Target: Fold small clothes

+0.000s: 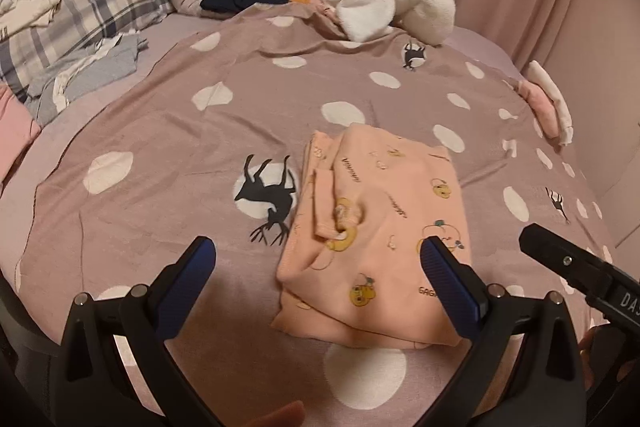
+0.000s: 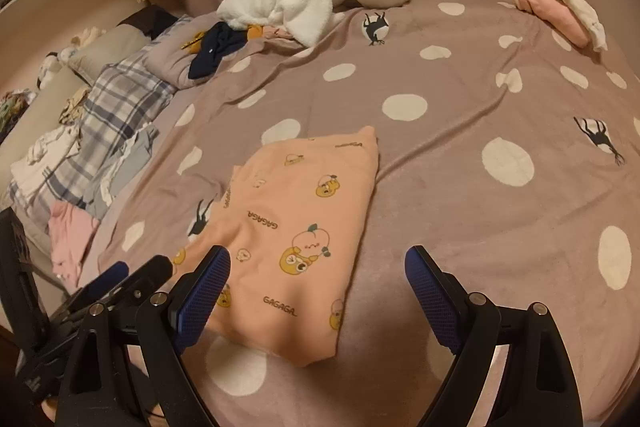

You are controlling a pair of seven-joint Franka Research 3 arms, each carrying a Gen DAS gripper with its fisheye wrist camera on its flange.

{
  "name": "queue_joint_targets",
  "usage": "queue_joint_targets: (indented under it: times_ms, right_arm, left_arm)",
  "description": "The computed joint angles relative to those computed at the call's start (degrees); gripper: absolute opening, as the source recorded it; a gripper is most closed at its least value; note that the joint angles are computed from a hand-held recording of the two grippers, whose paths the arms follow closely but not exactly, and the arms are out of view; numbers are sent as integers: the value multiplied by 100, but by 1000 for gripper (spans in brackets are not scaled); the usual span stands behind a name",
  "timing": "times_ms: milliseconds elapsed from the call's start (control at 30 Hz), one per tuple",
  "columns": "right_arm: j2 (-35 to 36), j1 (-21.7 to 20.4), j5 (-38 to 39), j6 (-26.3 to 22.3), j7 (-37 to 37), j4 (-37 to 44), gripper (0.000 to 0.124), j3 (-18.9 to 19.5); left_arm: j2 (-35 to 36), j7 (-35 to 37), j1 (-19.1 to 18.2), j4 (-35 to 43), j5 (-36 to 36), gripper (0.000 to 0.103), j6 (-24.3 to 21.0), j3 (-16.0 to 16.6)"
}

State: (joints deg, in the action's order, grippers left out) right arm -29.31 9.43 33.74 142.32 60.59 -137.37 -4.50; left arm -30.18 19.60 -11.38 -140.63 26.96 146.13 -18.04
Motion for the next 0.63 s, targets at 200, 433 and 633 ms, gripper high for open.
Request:
queue_joint_targets:
  times_ms: [200, 433, 633]
  right_arm:
    - [21, -11, -169, 70, 98, -28, 89, 138]
    - [-23, 43, -302, 187, 198, -88, 89, 156]
    - [-45, -63, -638, 357, 475, -155, 89, 311]
  left_arm:
    - [28, 39, -4, 39, -19, 102, -86, -1]
    - [52, 102, -39, 36, -104, 102, -58, 48]
    - [12, 25, -12, 17, -27, 102, -89, 0]
